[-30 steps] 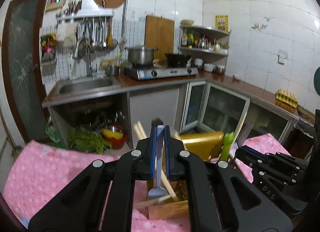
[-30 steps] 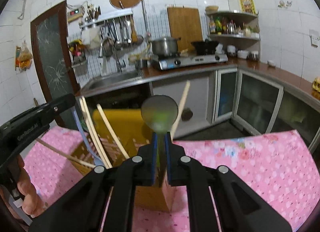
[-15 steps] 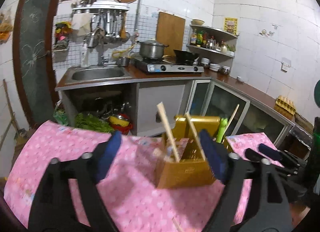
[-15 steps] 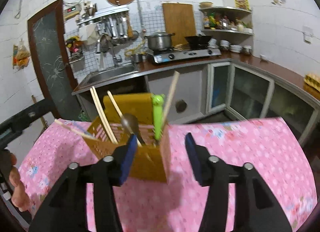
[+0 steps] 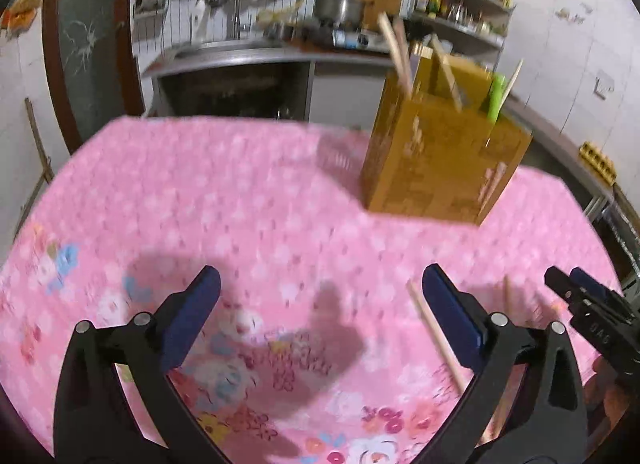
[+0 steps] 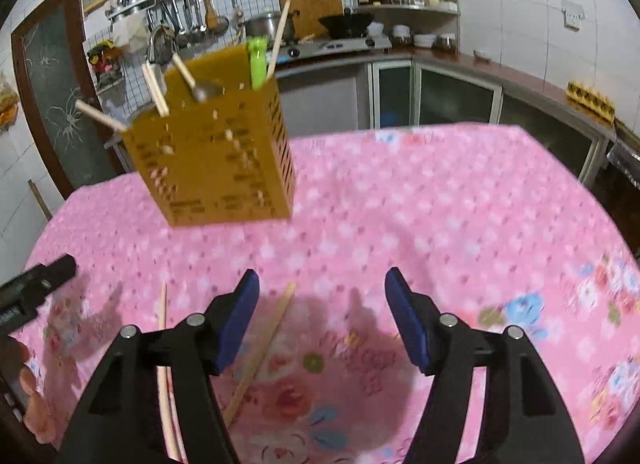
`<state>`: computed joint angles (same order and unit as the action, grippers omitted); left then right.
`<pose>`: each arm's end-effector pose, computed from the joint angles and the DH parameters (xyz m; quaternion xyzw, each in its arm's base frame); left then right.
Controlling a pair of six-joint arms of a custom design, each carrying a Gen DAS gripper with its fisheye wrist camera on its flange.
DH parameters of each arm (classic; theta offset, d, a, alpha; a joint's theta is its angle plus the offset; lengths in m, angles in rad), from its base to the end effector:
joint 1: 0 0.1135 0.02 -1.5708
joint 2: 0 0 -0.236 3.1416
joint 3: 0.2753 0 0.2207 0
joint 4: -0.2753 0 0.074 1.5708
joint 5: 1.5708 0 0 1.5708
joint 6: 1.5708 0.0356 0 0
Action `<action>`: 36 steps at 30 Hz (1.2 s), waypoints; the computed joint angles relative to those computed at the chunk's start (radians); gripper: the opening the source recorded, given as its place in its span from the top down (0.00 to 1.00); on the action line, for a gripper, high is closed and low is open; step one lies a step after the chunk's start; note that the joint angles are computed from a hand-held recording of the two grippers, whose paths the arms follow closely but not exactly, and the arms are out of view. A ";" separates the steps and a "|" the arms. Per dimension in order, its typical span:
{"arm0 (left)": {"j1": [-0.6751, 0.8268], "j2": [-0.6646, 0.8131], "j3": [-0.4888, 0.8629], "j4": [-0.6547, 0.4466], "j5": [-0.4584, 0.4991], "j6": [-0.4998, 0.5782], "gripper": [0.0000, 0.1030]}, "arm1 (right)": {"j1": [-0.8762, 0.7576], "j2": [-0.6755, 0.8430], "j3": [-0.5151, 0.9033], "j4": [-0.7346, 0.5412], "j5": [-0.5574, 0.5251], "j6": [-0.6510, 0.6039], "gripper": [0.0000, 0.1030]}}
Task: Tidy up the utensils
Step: 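Move both tools back to the last chopsticks on the cloth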
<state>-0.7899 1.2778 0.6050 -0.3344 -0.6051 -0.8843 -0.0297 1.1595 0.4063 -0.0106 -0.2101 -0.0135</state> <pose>0.1626 -0.1353 0.1667 -0.1260 0.9120 -0.0055 0.3903 0.2003 0.0015 0.1530 -0.0338 0.9149 0.0880 0.3925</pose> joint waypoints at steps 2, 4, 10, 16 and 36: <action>0.003 0.044 -0.021 0.040 0.011 -0.006 0.05 | 0.028 0.003 -0.038 0.051 0.031 0.010 0.37; 0.015 0.068 -0.042 0.076 0.031 -0.004 0.05 | 0.063 0.010 -0.062 0.086 0.070 0.004 0.37; 0.029 0.134 -0.059 0.120 0.041 -0.009 0.05 | 0.123 0.070 -0.043 0.096 0.118 0.021 0.37; 0.045 0.166 -0.041 0.113 0.072 -0.005 0.05 | 0.145 0.169 0.011 0.065 0.114 0.031 0.47; 0.010 0.234 0.044 0.052 0.088 -0.001 0.05 | 0.097 0.265 0.139 -0.067 0.044 -0.110 0.94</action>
